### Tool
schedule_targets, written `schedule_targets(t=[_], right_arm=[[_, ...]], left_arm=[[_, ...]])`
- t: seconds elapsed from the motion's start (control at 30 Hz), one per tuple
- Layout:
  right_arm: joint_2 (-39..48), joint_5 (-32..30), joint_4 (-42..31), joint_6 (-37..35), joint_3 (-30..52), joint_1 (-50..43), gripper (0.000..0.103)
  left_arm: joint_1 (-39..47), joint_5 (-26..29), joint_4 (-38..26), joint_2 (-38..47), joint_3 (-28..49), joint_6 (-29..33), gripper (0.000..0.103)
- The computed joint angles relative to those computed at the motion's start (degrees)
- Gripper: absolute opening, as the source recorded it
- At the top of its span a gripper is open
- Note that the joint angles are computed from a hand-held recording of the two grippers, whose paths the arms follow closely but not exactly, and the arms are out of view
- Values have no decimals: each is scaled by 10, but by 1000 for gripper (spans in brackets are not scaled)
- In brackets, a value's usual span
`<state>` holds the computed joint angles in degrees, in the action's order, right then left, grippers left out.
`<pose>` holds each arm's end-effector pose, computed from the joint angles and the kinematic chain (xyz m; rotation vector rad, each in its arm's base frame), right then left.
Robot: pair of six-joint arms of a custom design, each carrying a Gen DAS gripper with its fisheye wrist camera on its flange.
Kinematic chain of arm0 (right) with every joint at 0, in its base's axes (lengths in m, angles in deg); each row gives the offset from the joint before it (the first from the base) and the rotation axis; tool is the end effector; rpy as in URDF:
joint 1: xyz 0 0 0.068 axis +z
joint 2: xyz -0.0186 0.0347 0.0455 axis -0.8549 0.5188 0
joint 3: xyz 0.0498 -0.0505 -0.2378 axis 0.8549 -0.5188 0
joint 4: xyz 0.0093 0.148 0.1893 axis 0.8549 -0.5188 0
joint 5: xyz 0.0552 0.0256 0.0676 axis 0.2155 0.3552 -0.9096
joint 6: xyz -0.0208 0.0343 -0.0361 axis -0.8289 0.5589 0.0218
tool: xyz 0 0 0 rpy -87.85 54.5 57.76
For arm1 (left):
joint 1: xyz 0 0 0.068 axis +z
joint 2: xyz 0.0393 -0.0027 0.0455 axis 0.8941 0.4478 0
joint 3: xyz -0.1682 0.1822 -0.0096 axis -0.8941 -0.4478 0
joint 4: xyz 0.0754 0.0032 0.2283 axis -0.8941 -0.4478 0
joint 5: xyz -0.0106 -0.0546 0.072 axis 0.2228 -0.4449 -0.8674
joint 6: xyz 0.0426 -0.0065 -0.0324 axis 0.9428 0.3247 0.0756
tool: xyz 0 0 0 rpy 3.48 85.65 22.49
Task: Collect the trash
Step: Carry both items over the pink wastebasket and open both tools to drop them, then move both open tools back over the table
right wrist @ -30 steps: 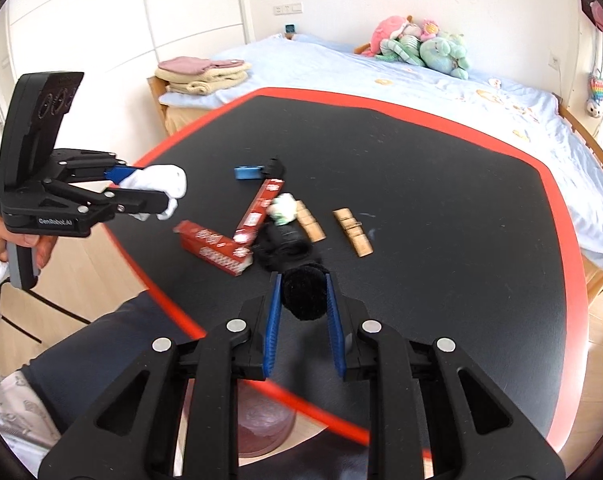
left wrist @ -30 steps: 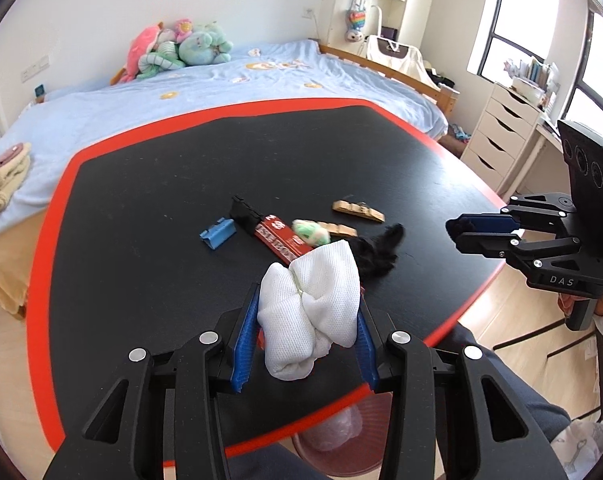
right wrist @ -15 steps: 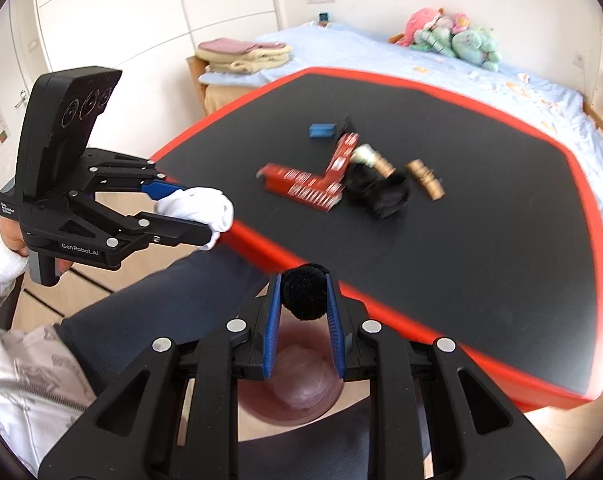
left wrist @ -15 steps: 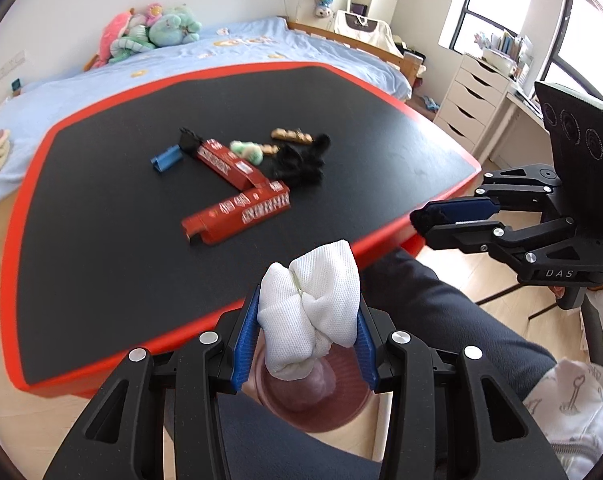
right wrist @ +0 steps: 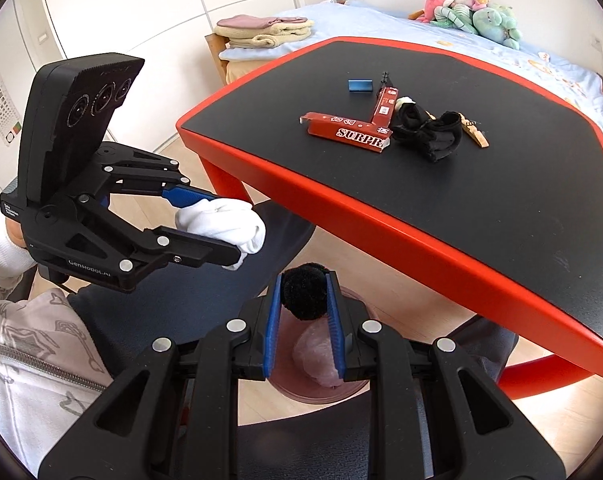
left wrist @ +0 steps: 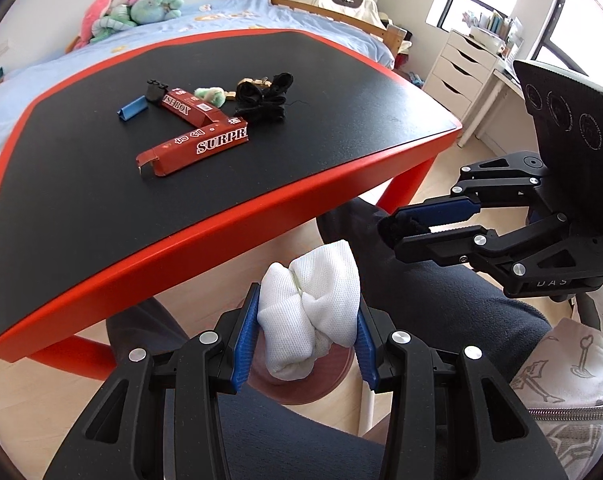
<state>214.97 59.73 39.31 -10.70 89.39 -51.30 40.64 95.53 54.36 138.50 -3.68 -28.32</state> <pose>0.2935 0.0549 -0.0116 -0.7909 2.4268 0.5336 0.3334 -0.1494 -0.0128 0.6377 2.5232 -0.4578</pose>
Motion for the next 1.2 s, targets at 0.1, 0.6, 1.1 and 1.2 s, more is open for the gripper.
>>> schedule_targets(t=[0.1,0.6,1.1,1.2], right_arm=[[-2,-5,-3,-1,-1,-2,23],[25,3,5,17,15,-14,88],[15,10,-12,33,22,-14,97],[3,12,-14,31,19,-18,97]], left_arm=[[1,4,-5,-1,3,0,44],[11,-3,17,5,2,-17,91],[21,-9,19,2,0,-16,94],[24,-11,15,-1,4,-14,94]])
